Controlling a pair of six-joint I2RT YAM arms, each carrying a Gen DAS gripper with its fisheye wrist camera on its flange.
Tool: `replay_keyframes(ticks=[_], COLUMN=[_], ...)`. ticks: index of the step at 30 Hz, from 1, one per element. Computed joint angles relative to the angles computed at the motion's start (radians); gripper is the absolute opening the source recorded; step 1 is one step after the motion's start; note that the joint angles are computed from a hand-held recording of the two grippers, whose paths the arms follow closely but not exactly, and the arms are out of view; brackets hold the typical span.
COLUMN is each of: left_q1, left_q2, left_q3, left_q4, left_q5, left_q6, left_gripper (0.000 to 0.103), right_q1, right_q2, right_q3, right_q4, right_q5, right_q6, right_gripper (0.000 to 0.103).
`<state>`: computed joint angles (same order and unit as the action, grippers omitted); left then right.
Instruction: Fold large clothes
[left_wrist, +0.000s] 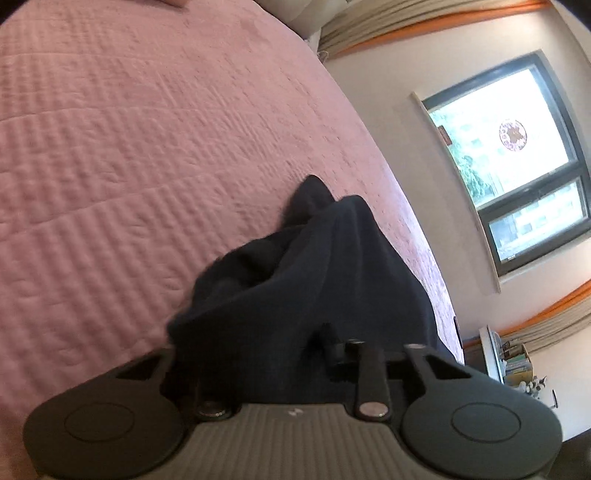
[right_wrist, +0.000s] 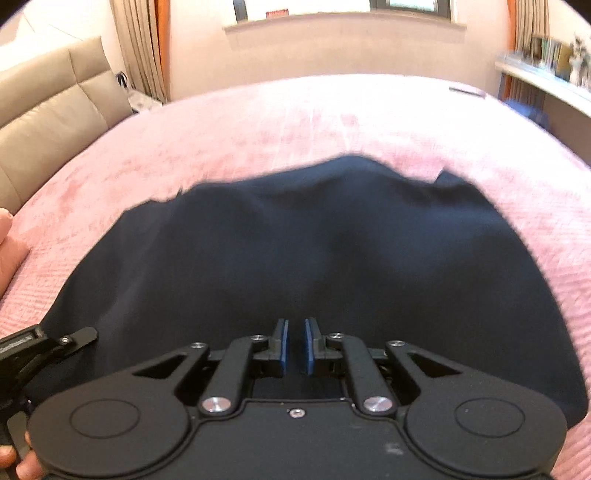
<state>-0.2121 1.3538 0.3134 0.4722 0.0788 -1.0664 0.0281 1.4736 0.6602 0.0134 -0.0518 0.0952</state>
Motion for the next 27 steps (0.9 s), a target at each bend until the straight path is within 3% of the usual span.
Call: replay_keyframes(ticks=[2,5,7,9,14,18,20,22,27], left_q1=[-0.019,-0.066,-0.099,-0.139,-0.314,-0.418,-0.462,-0.520,-0.606], left_q2=[-0.001,-0.105,-0.139,-0.121,0.085,0.325,0.419,0.505,0.664], left_q3=[0.019,0.046,0.091,0.145,0.360,0.585,0.681,0.786,0.951], left_q4=[0.000,-0.052,-0.073,-0.029,0.105,0.116,0.056,-0.081,-0.304], left_q5=[-0.024,-0.057,-0.047,-0.016,0.121,0.295,0.302,0.233,0.164], left_q6=[0.012,0.078,0.131,0.161,0.260,0.302,0.317,0.399,0.501], left_gripper=[0.011,0.008,0.006,0.006,0.006,0.006,0.006,0.006,0.006], right_q1=[-0.025,-0.073,-0.120,-0.169,-0.307,-0.503,-0.626,-0.741,-0.889], right_q2=[0.089,0.114,0.125,0.151,0.226,0.244,0.222,0.211,0.304], right_q3=[0.057,0.004,0.022,0.033,0.056,0.110,0.131,0.176,0.357], right_q4=[-0.077,-0.001,-0.030,-0.034,-0.041,-0.175,-0.240,-0.312,-0.462], right_q5=[-0.080,-0.173,-0.249,-0.329,-0.539,-0.687,-0.705,-0.682,-0.636], right_q6=[-0.034,-0.064,-0.064,-0.070,-0.063,-0.079,-0.130,-0.212,-0.381], right_gripper=[0.011,0.010,0.009,0.009,0.003,0.003,0.006,0.017,0.016])
